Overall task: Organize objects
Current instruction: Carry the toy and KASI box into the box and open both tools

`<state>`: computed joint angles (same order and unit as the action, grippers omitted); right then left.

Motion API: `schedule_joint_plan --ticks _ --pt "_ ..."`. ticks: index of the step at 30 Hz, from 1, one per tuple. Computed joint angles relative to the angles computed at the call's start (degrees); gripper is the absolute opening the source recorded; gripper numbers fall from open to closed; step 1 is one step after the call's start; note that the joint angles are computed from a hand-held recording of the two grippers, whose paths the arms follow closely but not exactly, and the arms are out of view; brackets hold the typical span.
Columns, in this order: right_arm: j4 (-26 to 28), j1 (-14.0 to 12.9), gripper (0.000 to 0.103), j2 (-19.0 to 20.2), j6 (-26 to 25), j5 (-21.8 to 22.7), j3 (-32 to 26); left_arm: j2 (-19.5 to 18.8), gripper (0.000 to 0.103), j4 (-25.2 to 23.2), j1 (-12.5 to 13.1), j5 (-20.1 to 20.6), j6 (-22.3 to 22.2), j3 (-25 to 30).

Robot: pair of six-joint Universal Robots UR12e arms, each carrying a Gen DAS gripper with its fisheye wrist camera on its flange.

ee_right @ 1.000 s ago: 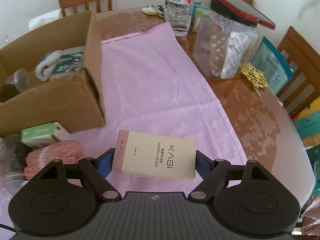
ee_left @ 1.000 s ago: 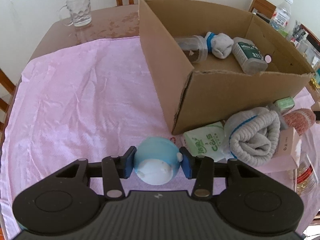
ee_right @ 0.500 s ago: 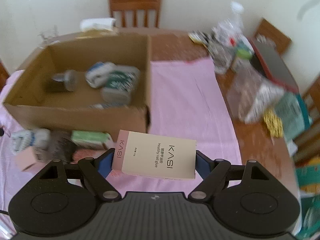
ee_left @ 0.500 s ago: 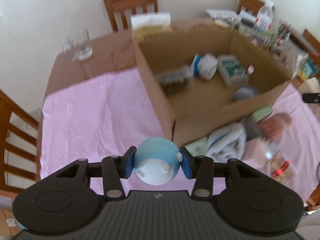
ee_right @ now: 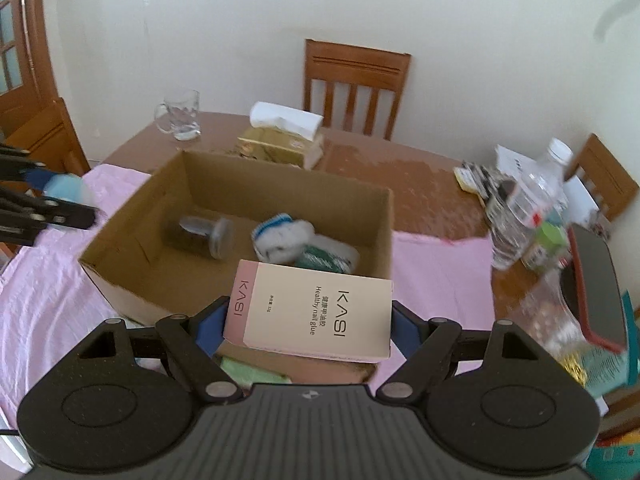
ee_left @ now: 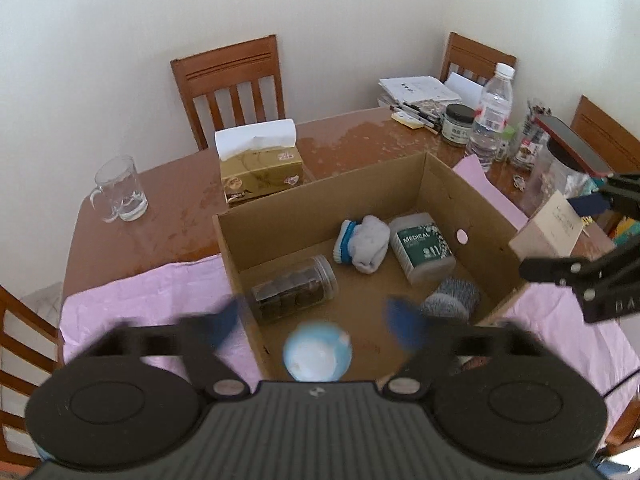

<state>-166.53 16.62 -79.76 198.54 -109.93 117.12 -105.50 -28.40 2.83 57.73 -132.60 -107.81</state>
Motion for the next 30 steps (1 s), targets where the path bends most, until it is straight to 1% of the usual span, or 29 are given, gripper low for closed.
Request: schedule_joint_plan --ticks 1,4,7,14,15,16,17,19,24,30 --pt "-0.01 -0.04 0.085 0.16 -0.31 0.36 -0.29 -0.25 0.098 1.71 0.07 -0.34 -1.30 -0.36" --pt "-0.04 -0.15 0.085 0.81 -1.66 1.08 -1.14 -0.18 0.098 -0.13 0.39 0.06 -1.37 -0.23" --pt "0.28 -0.19 0.085 1.55 -2.78 1.86 -2.04 -0.07 0.098 -0.89 0.81 0.85 -2.06 -0.35" --pt "-0.31 -0.46 0.087 3.60 -4.22 4.27 -4.48 0.35 0.098 -0.10 2.11 1.78 -4.39 -1.26" --pt "-0.85 -0.44 0.089 4.03 -4.38 4.51 -4.91 0.41 0.098 0.03 2.23 1.88 -4.54 -1.39" --pt "-1.03 -0.30 0.098 4.26 -4.48 4.33 -5.24 0.49 0.098 0.21 2.39 1.91 -4.67 -1.56" --pt "-1.40 -0.08 0.103 4.59 -4.65 3.78 -5.60 0.56 0.098 0.38 2.53 1.92 -4.73 -1.74" --pt "-1.64 0.16 0.103 4.89 -5.36 3.63 -6.00 0.68 0.098 0.62 2.75 1.87 -4.64 -2.03" --pt "-0.28 0.55 0.103 4.82 -5.03 3.75 -5.95 0.88 0.098 1.29 2.94 1.80 -4.05 -2.75" --pt "1.16 1.06 0.103 3.87 -2.70 2.80 -4.59 1.09 0.098 2.18 3.16 1.43 -3.97 -3.79"
